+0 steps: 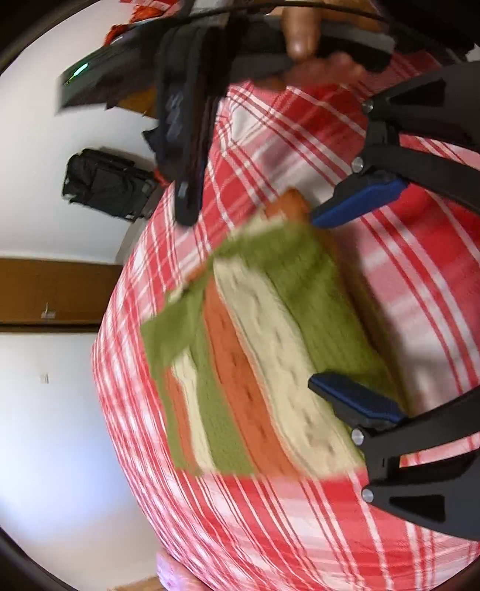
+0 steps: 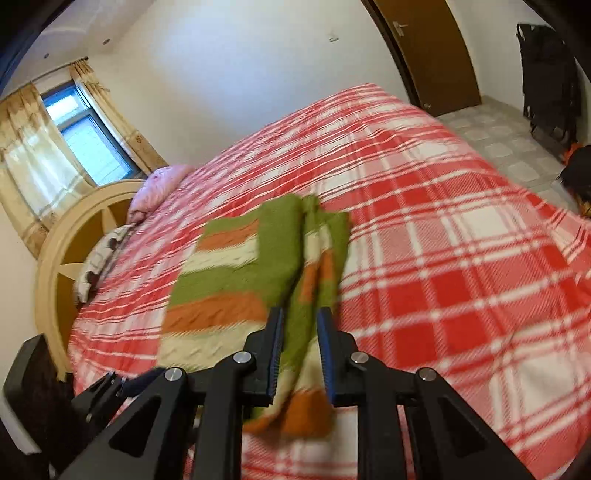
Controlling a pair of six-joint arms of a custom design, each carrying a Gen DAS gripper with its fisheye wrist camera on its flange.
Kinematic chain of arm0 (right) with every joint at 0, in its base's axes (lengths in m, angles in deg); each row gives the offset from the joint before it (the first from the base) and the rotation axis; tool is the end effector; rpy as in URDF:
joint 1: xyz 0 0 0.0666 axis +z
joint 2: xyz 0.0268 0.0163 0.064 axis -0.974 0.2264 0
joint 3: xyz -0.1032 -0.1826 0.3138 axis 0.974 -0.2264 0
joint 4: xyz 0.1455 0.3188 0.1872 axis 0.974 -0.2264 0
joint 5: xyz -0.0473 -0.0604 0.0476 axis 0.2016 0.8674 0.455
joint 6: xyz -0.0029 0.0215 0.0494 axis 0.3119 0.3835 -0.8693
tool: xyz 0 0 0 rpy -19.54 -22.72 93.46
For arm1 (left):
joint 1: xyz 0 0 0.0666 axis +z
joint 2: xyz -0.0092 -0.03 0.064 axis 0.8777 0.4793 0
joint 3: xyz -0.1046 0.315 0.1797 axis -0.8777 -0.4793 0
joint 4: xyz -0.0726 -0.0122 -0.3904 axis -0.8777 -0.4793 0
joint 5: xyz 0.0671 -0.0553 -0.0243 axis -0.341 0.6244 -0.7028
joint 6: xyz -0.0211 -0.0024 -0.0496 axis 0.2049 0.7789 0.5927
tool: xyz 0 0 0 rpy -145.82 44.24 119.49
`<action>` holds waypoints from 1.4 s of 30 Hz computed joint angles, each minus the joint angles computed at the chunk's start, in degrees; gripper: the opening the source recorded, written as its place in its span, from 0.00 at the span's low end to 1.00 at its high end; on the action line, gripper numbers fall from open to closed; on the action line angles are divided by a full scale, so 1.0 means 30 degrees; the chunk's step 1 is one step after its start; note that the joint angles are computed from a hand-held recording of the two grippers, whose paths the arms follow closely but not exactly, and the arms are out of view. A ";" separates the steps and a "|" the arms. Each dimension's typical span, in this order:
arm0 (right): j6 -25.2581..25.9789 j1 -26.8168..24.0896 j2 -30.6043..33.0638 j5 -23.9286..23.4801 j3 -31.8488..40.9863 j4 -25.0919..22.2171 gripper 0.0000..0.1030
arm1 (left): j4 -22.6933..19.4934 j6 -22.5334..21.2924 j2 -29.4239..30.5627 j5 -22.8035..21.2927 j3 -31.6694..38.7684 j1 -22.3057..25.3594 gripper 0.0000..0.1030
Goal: Fold small clothes
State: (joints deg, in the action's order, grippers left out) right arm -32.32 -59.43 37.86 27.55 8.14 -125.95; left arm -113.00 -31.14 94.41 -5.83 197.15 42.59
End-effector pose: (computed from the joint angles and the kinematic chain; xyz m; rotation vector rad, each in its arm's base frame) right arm 0.5096 0.1504 0.4263 0.7232 2.1181 0.3330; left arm 0.6305 -0.2323 0.4178 1.1904 2.1509 -0.5256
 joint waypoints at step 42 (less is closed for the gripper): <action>-0.0857 0.1084 0.0322 0.3999 0.1349 -0.2641 0.45 | -0.1131 0.5235 0.6648 -0.2884 0.9471 0.0807 0.81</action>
